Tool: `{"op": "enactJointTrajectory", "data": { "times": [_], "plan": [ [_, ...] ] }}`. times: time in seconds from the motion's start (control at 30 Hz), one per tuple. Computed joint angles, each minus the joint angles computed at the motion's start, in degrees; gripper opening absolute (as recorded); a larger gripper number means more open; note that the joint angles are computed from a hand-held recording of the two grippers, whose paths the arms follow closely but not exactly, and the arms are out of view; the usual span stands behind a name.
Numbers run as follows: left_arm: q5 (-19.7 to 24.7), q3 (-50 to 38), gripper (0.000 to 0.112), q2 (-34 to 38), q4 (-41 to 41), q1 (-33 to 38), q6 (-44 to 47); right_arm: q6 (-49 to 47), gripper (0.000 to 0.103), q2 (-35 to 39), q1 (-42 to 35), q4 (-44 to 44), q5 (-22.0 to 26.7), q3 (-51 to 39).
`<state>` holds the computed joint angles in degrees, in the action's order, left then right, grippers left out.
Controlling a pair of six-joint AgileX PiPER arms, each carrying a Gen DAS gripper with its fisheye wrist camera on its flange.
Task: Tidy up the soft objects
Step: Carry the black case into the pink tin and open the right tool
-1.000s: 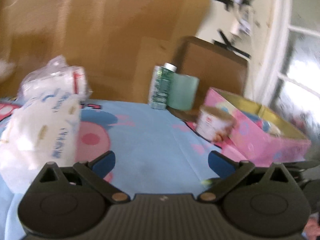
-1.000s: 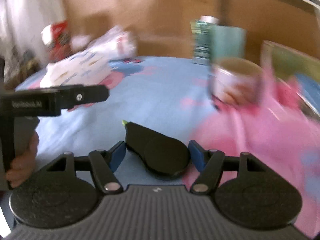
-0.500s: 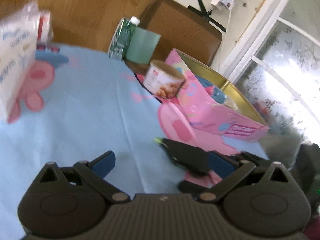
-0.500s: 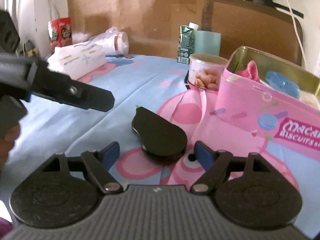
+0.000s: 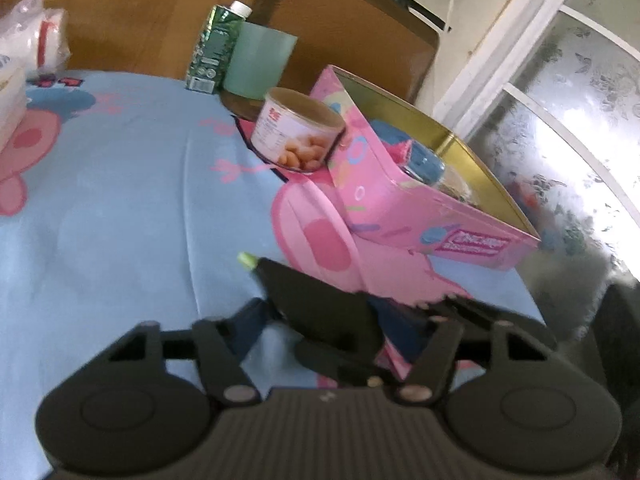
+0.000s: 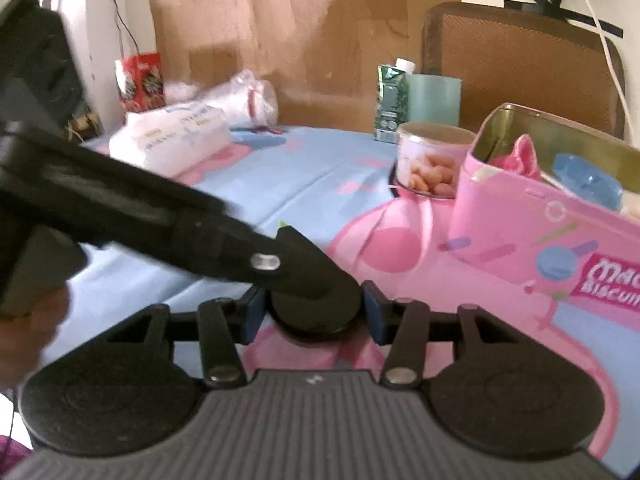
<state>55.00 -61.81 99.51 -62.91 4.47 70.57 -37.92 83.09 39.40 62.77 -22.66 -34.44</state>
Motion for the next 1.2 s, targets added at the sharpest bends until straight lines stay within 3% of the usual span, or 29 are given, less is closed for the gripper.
{"op": "enactJointTrajectory", "data": {
  "times": [0.07, 0.2, 0.33, 0.4, 0.53, 0.63, 0.73, 0.83, 0.9, 0.97, 1.03, 1.2],
  "plan": [
    [0.75, 0.49, 0.049, -0.74, -1.36, 0.34, 1.03, -0.80, 0.053, 0.15, 4.22, 3.78, -6.70, 1.34],
    [1.13, 0.72, 0.049, -4.33, -5.21, -1.36, 4.07, 2.14, 0.053, -2.20, 9.09, 4.78, -17.99, 4.75],
    [0.30, -5.84, 0.049, -4.21, -6.03, -6.92, 1.68, 2.05, 0.053, -6.08, 7.53, 4.42, -24.36, 6.50],
    [-0.76, -11.28, 0.049, -1.80, -5.36, -10.69, -1.32, 3.01, 0.053, -7.41, 2.70, 1.62, -23.02, 6.61],
    [-4.97, -23.62, 0.052, 4.75, -0.40, -19.45, -10.44, 8.59, 0.053, -8.20, -11.36, -6.97, -15.15, 5.20],
    [-10.22, -32.53, 0.079, 10.04, 5.63, -25.42, -18.59, 7.38, 0.053, -3.97, -19.31, -5.97, -13.21, 1.25],
    [-20.22, -33.56, 0.084, 11.09, 13.16, -30.16, -23.82, 1.10, 0.059, 3.06, -24.08, 4.33, -16.11, -4.07],
    [-20.61, -31.20, 0.088, 11.05, 9.65, -29.73, -20.54, 13.62, 0.062, 0.39, -29.98, -1.65, -11.07, -0.11],
    [-23.89, -28.03, 0.088, 9.84, 10.28, -30.23, -19.41, 20.64, 0.061, -1.37, -28.62, -6.00, -13.98, 4.41],
    [-26.69, -24.70, 0.089, 8.29, 10.81, -30.72, -18.76, 20.89, 0.062, -2.73, -23.41, -3.65, -20.55, 7.43],
    [-28.33, -22.04, 0.093, 6.68, 12.62, -31.09, -20.49, 24.13, 0.062, -5.45, -19.67, -3.95, -23.42, 10.49],
    [-34.65, -14.60, 0.097, 0.32, 21.15, -32.79, -26.71, 22.45, 0.062, -8.15, -8.17, 6.35, -32.76, 13.17]
  ]
}}
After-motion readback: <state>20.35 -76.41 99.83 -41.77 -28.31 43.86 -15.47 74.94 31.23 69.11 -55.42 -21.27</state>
